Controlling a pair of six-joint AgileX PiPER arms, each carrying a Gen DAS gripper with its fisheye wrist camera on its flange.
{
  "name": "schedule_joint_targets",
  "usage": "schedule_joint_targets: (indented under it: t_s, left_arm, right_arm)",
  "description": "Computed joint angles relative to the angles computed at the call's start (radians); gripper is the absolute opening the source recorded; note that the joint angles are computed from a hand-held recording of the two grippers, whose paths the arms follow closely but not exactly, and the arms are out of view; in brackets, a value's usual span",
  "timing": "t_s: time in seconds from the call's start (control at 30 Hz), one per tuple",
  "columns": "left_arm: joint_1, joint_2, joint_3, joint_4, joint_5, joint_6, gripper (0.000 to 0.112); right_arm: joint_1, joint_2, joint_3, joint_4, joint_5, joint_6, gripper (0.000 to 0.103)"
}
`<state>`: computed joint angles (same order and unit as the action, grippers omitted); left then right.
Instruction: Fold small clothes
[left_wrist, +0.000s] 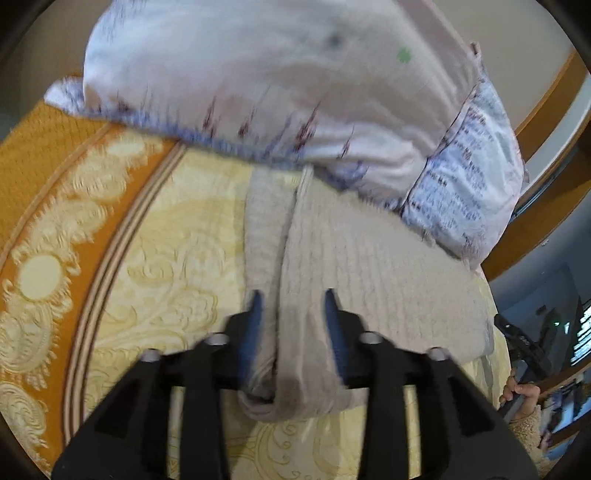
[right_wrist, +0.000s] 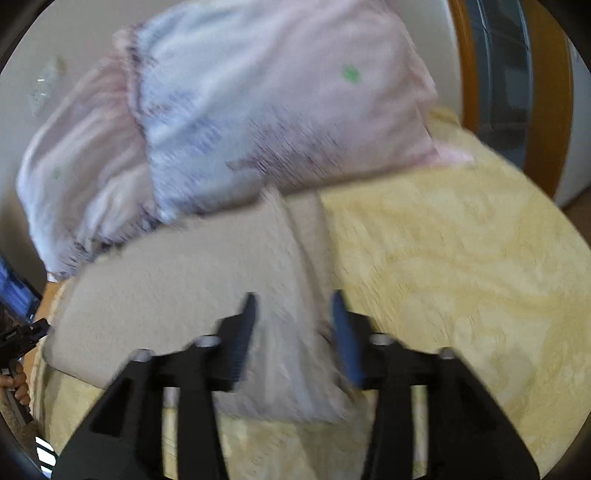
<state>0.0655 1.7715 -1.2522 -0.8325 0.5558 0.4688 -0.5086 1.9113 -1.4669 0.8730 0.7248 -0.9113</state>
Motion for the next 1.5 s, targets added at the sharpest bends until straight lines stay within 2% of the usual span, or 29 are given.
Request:
schedule_joint_targets:
  t_s: [0.17, 0.27, 0.47, 0.6, 0.83, 1.0, 1.1, 1.2, 1.27, 1.5]
  left_arm:
    - [-0.061, 0.007, -0.034, -0.037, -0.01, 0.036, 0.057]
    - [-0.098, 0.049, -0.081, 0.023, -0.006, -0.029, 0.061]
    - [-0.1, 0.127, -0.138, 0.052, 0.014, -0.096, 0.061]
    - [-0.084, 0.142, -0.139, 0.001, 0.013, -0.061, 0.062]
    - [-0.086, 0.145, -0.141, -0.013, 0.002, -0.054, 0.065]
    - [0.017, 0.098, -0.069, -0.269, 0.06, 0.096, 0.068]
    - [0.049, 0.094, -0.076, -0.208, 0.052, 0.016, 0.069]
    - [0.091, 0.143, -0.112, -0.23, 0.118, -0.03, 0.069]
    - [0.097, 0.166, -0.128, -0.239, 0.134, -0.05, 0.068]
    - [0.09, 0.214, -0.184, -0.249, 0.138, -0.084, 0.067]
  right_arm:
    - [0.081, 0.061, -0.104, -0.02, 0.094, 0.004, 0.049]
    - [0.141, 0.102, -0.156, -0.087, 0.089, 0.057, 0.049]
    - [0.173, 0.171, -0.226, -0.24, 0.064, 0.227, 0.05]
    - [0.153, 0.195, -0.252, -0.206, 0.1, 0.212, 0.051]
    - [0.197, 0.196, -0.263, -0.279, 0.06, 0.268, 0.057]
    - [0.171, 0.177, -0.253, -0.239, 0.099, 0.283, 0.057]
    - [0.169, 0.158, -0.213, -0.234, 0.08, 0.245, 0.058]
    - [0.173, 0.156, -0.203, -0.234, 0.065, 0.235, 0.059]
    - [0.174, 0.157, -0.203, -0.232, 0.068, 0.229, 0.064]
    - [0.18, 0.153, -0.187, -0.223, 0.045, 0.191, 0.066]
